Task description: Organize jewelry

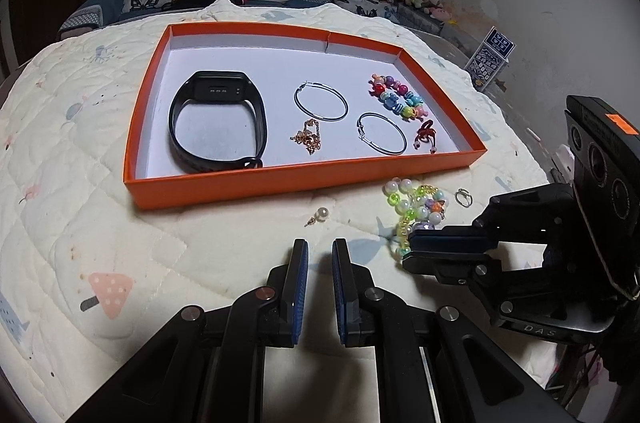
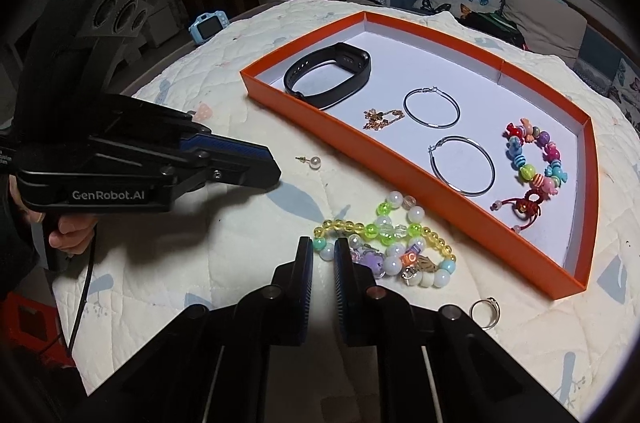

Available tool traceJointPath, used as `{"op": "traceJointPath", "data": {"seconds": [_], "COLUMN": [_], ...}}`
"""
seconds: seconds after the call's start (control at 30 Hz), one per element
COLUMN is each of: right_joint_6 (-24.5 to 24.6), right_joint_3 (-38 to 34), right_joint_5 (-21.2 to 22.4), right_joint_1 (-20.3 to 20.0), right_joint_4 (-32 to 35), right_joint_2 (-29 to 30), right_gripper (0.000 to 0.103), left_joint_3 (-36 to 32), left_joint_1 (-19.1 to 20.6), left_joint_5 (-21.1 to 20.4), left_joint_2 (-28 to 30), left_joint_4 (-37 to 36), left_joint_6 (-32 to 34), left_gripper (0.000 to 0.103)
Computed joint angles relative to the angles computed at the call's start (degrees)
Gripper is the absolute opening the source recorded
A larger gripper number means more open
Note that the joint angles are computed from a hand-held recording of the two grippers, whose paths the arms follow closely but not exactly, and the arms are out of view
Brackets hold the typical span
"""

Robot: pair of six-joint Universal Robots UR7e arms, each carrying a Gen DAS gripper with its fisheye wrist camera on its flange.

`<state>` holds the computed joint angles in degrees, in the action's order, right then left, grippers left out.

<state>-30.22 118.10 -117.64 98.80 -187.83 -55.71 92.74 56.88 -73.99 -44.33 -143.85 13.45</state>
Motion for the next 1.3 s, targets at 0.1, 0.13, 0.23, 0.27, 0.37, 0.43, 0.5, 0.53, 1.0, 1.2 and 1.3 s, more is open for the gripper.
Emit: {"op": "traceJointPath", "data": {"seconds": [0.1, 0.13, 0.23, 0.27, 0.37, 0.43, 0.5, 0.53, 1.0, 1.2, 1.3], "right_joint_6": [-0.28, -0.53, -1.55, -2.01, -3.39, -3.46, -3.45, -3.85, -0.02, 0.49, 1.03], "right_joint_3": [-0.40, -0.56, -0.59, -0.54, -0.50, -0.57, -0.73, -0.90, 1.33, 2.57, 2.77], "right_joint_5": [0.66, 0.62, 1.57, 1.62, 0.97, 1.00, 1.03, 0.28, 1.43, 1.31, 1.72], "right_joint_1": [-0.16, -0.08, -0.08, -0.04, 0.19, 0.14, 0.08, 0.27, 0.13, 0.18, -0.08], "right_joint_4": [-0.04, -0.03, 0.37, 0.44, 0.43, 1.13, 1.76, 1.50, 0.21, -1.19, -0.32], "right_joint_2": [0.27, 0.47, 0.53, 0.52, 0.61, 0.35, 0.17, 0.43, -1.49, -2.35, -2.81], "right_gripper": [0.013, 0.014, 0.025, 0.029, 0.029, 0.028, 0.025, 0.023, 0.009, 0.009, 0.009], "left_joint_3": [-0.14, -0.18, -0.21, -0.17, -0.09, -0.11, -0.08, -0.01, -1.45, -2.85, -3.45], "left_joint_1": [0.04, 0.03, 0.07, 0.12, 0.16, 0.19, 0.30, 0.33, 0.03, -0.61, -0.80], "left_joint_5": [-0.06, 0.09, 0.21, 0.21, 0.16, 0.20, 0.09, 0.06, 0.02, 1.64, 2.28], "left_joint_2": [0.09, 0.12, 0.12, 0.03, -0.05, -0.03, -0.07, -0.18, 1.34, 3.18, 3.82], "left_joint_4": [-0.02, -0.03, 0.04, 0.07, 0.03, 0.09, 0.10, 0.13, 0.25, -0.02, -0.02], "left_joint_6": [0.21, 0.34, 0.39, 0.44, 0.69, 0.78, 0.74, 0.72, 2.55, 4.82, 5.58], "left_gripper": [0.014, 0.014, 0.014, 0.014, 0.014, 0.014, 0.014, 0.014, 0.014, 0.014, 0.014]}}
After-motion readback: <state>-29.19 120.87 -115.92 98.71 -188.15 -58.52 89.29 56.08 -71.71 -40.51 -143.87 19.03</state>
